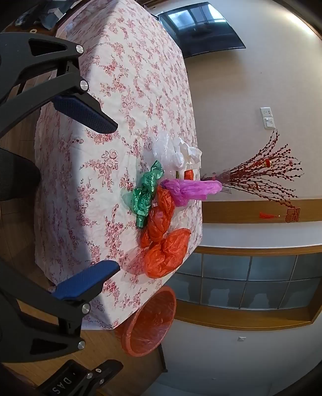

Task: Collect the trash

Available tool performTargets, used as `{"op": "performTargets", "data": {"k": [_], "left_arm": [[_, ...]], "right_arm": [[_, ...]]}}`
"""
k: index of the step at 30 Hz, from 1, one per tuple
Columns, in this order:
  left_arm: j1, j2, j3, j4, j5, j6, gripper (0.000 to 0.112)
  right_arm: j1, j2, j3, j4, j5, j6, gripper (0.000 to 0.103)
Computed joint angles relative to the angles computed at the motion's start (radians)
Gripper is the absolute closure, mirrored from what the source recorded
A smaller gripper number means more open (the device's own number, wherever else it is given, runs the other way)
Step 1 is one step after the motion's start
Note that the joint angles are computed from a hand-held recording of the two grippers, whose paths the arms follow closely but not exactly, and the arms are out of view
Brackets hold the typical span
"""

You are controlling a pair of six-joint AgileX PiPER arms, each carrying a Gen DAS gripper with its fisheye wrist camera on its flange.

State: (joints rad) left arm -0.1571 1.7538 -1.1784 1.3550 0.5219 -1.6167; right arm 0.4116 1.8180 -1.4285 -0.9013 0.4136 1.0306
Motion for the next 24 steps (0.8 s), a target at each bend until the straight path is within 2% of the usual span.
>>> {"op": "performTargets", "data": {"k": [24], "left_arm": [[0.000,0.000,-0.001,-0.006,0.000,0.007,0.012]], "right_arm": [[0.003,0.001,-0.004,0.008,0.005,-0.007,0.004]]}}
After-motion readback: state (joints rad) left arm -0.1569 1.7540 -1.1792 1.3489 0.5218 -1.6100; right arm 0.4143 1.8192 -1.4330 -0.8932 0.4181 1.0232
